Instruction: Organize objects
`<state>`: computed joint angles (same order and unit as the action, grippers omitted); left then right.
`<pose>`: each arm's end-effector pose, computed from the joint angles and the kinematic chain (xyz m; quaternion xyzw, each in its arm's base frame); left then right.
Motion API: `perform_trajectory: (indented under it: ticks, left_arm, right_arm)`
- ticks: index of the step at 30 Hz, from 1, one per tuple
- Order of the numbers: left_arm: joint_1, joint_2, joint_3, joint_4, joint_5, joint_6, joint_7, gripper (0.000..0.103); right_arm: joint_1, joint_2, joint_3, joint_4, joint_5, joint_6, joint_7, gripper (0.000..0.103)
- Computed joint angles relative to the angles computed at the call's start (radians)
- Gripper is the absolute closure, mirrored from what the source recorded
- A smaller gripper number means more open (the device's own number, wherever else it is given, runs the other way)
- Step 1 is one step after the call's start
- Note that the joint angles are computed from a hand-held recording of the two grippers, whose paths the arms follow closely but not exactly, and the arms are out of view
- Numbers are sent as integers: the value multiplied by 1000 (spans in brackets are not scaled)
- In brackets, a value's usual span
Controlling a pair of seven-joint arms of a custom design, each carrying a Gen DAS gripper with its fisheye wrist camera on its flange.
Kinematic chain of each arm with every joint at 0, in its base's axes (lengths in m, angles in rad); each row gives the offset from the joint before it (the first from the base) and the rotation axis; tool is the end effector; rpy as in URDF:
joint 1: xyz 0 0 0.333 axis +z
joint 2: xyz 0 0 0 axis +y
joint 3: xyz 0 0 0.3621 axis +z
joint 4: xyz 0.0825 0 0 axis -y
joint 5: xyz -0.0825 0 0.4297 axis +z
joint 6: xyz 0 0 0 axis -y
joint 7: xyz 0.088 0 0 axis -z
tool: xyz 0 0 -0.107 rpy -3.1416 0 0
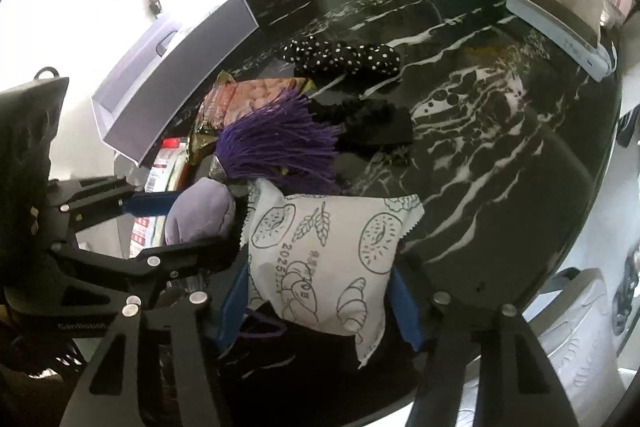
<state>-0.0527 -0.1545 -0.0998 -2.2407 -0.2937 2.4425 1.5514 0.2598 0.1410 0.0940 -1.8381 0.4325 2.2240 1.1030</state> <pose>0.5534 -0.0873 0.4935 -0.7115 0.6722 -0.2020 0.0328 0.6269 0.2425 0.5058 -0.8608 0.4564 0.0386 0.2220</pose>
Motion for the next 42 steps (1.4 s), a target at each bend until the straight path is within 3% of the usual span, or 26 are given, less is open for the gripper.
perform_trajectory:
  ticks: [19, 42]
  left_arm:
    - [0, -26, 5, 104, 2, -97, 25, 53]
    - [0, -132, 31, 228, 25, -186, 94, 53]
  right_arm:
    - [-9, -93, -21, -16, 39, -34, 53, 42]
    - [26, -254, -36, -49, 14, 43, 153, 42]
